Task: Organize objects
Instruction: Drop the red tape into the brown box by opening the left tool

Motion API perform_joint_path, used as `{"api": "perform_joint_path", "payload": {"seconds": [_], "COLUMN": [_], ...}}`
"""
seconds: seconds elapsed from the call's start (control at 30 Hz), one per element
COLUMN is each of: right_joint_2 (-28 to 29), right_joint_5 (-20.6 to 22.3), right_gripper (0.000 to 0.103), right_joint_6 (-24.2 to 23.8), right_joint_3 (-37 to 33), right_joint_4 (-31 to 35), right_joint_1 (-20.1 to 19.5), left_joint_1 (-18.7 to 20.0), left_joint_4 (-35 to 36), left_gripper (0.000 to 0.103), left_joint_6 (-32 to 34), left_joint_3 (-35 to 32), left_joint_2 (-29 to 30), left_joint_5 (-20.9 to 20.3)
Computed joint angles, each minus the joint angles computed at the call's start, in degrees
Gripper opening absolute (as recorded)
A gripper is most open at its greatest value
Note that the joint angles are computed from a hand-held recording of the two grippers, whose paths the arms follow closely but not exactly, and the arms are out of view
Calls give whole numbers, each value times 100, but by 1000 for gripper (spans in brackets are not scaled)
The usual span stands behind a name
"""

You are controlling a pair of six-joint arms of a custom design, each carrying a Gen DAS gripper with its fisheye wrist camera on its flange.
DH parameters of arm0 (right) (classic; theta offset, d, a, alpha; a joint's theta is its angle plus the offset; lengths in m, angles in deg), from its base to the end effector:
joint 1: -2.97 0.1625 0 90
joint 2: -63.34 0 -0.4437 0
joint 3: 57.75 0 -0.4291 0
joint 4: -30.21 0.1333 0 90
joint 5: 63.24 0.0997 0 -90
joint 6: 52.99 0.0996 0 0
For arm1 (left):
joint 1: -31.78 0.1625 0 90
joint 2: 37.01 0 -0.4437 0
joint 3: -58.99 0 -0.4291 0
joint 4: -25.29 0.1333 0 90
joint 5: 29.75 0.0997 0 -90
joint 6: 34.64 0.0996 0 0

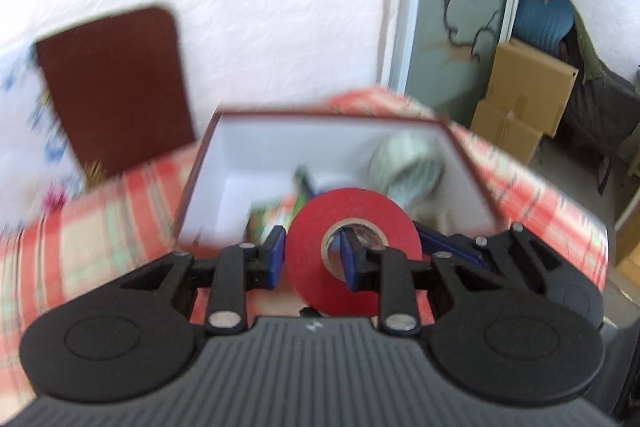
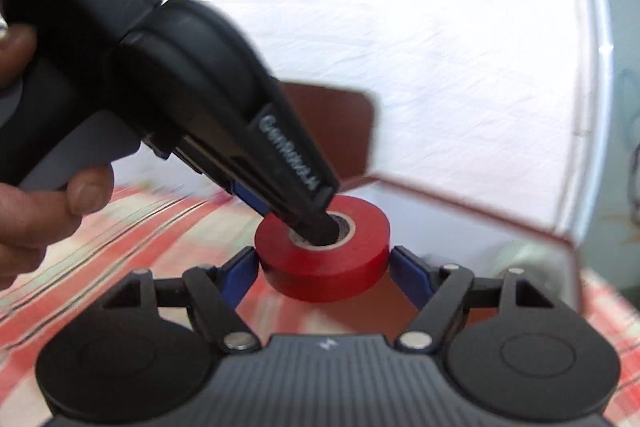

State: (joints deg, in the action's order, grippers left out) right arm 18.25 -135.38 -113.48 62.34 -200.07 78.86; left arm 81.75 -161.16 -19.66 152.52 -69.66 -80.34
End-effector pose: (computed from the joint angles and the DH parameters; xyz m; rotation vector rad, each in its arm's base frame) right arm 0.0243 -0.5754 0.1132 1.1195 -2.0248 1.3921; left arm -0.3051 -0.6687 0.0224 0.8780 2.2931 -0.9534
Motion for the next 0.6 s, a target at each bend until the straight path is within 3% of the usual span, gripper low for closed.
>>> {"api": "perform_joint_path", "payload": {"seconds": [0.1, 0.13, 0.17, 0.23, 0.3, 0.5, 0.53, 0.6], "right_joint_2": [109, 194, 307, 445, 301, 217, 239, 138], "right_joint_5": [-444, -704, -1020, -1209, -897, -399, -276, -294], "right_gripper": [75, 75, 76, 80, 80, 81, 82, 82], "right_joint_6": [317, 341, 297, 541, 753, 1133, 1026, 808], "right_joint_3": [-550, -766, -969, -1117, -917, -181, -33, 181], "right_joint_4": [142, 254, 310, 72, 118, -597, -779, -480], "right_joint_1": [119, 175, 236, 243, 130, -156, -197, -159], "left_joint_1": [97, 127, 107, 88, 113, 162, 176, 224], "left_joint_4": [246, 341, 343, 279, 112, -484, -543, -646], "left_gripper": [41, 48, 50, 50, 52, 54, 54, 55], "left_joint_6": [-4, -52, -111, -202, -253, -491, -567, -705], "left_joint_3": [-738, -964, -1072, -1082, -809, 117, 261, 550], "left_joint_2": [447, 601, 705, 773, 626, 65, -17, -160], "left_joint_5": [-85, -15, 203, 462, 380, 706, 780, 906]}}
